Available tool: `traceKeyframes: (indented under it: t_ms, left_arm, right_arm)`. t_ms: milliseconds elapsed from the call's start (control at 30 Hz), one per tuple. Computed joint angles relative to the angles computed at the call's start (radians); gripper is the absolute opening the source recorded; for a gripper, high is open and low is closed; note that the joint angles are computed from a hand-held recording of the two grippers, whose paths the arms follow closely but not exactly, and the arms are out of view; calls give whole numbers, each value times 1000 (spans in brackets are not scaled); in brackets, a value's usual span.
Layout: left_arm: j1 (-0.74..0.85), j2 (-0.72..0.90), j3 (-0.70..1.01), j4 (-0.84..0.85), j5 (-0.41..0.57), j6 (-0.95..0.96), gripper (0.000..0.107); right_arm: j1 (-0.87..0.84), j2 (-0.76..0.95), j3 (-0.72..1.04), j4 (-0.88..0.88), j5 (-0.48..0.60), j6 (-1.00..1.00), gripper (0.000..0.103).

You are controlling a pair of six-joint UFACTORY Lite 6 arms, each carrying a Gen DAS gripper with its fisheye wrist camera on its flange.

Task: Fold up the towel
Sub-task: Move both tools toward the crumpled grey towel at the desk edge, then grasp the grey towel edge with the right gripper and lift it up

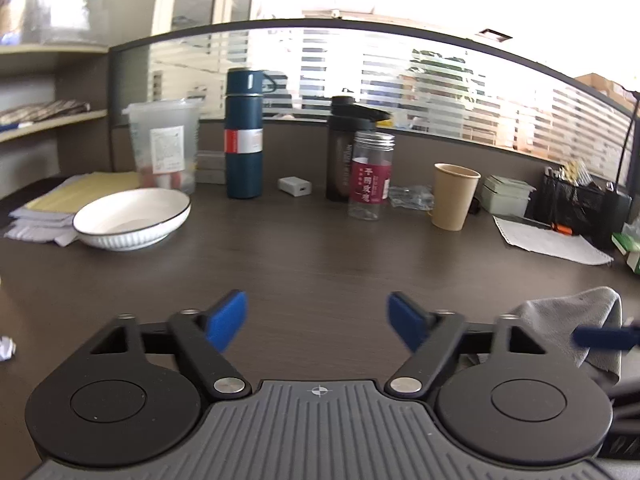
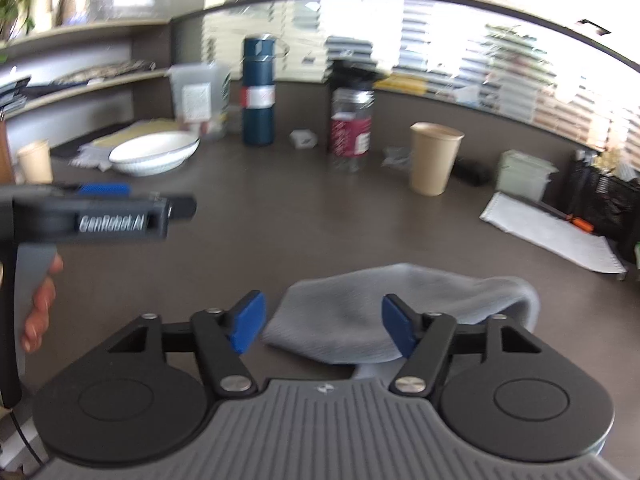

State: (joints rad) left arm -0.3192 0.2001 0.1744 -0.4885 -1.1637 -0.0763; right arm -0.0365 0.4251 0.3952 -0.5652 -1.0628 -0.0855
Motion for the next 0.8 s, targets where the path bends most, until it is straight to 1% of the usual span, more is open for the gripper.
traceKeyframes:
  t_ms: [167,367,433,467,500,533,600,667,800]
  left_arm:
    - [-6,22,-5,25,-24,-11,78]
    - [-25,28,-11,40,-42,-20,82]
    - [-31,31,-14,37,-49,-20,82]
    - [-31,31,-14,39,-48,-20,82]
    - [-31,33,-13,44,-47,-23,82]
    - [-31,36,-11,49,-45,-26,82]
    - [-35,44,-6,54,-43,-27,82]
    - [-52,60,5,50,-38,-25,82]
    - [-135,97,31,41,-29,-23,82]
  right_arm:
    - [73,7,-7,63,22,-36,57]
    - [140,40,31,145,75,-59,42]
    - [146,61,47,157,78,-58,35]
    - [145,64,51,155,80,-53,31]
    - [147,64,56,161,87,-50,14]
    - [153,66,60,179,88,-56,5]
    - [150,73,61,192,66,-62,5]
    - [127,70,60,167,50,-54,4]
    - [45,-7,50,80,51,7,4]
